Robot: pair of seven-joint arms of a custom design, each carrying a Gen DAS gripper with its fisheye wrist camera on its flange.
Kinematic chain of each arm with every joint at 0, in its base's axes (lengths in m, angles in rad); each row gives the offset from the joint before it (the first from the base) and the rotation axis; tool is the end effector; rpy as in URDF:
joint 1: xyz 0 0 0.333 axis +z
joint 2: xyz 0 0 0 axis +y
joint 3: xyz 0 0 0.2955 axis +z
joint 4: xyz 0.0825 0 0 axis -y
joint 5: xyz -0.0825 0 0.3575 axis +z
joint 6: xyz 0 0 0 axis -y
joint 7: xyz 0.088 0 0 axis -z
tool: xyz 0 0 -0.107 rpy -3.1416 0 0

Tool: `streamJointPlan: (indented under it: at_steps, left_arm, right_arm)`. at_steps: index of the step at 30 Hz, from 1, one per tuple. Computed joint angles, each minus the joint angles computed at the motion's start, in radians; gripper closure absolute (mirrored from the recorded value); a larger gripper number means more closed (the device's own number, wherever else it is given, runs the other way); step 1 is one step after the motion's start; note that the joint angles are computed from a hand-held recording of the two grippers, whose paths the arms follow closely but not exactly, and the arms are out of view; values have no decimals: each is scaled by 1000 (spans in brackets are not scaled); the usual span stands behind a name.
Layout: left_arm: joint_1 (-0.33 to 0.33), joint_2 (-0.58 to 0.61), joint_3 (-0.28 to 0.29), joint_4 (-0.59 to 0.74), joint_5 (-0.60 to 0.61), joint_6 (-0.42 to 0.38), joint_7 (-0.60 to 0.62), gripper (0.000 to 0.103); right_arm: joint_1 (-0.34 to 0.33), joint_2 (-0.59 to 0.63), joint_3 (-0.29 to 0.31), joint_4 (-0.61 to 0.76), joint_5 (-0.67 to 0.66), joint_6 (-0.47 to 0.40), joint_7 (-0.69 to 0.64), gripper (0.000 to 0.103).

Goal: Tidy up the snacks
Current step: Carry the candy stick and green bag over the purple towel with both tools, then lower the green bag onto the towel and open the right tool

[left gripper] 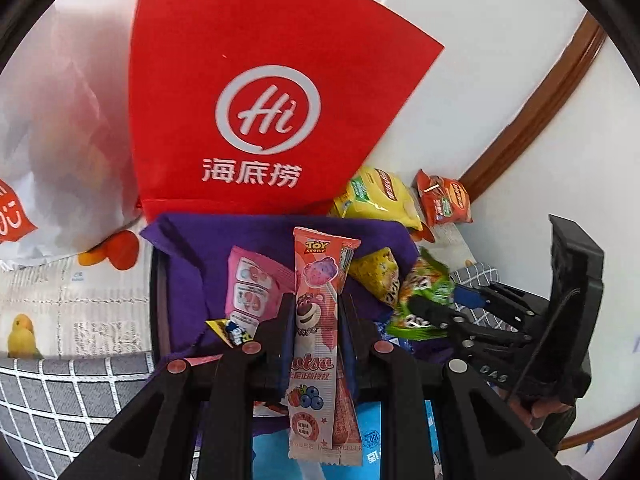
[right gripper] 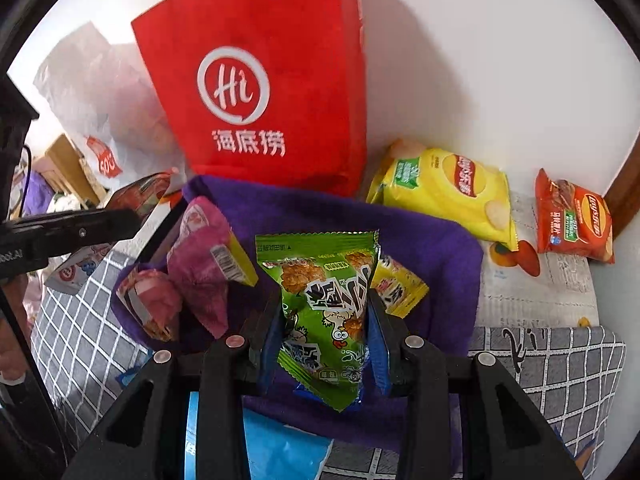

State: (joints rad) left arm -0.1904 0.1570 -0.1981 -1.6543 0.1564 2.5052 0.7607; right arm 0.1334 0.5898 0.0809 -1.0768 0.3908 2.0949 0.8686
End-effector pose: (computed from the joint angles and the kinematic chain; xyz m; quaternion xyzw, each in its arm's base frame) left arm 0.5860 -0.2311 0.5827 -0.7673 0.5407 -0.3256 0.1133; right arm 0.7048 0.1534 0.5252 -0.8804 0.3730 -0.0736 0.2835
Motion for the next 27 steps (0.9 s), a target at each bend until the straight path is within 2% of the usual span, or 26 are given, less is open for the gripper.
streamJointPlan:
  at_steps: [9, 15, 19, 24, 25, 27]
  left_arm:
    - [0, -1, 2, 3, 10, -13, -3, 83]
    - [-2, 5, 0, 13, 10, -25, 1, 83]
    - [-3, 11, 0, 18, 6, -30, 3, 83]
    - [-3, 17, -1, 21, 0, -32, 8, 83]
    - [-3, 16, -1, 20, -1, -32, 9, 83]
    - [-4, 20, -1, 23, -2, -34, 10, 83]
  right_arm:
    - [18, 15, -12, 13, -41, -13, 20, 65]
    - [18, 59, -9, 88, -52, -81, 47, 65]
    - [18, 49, -9, 70, -52, -63, 42, 65]
    - [22, 66, -12, 95, -62, -80, 54, 64]
    - [24, 69, -14, 99, -68, -82, 56, 64]
    - [28, 73, -18, 107, -78, -83, 64, 56]
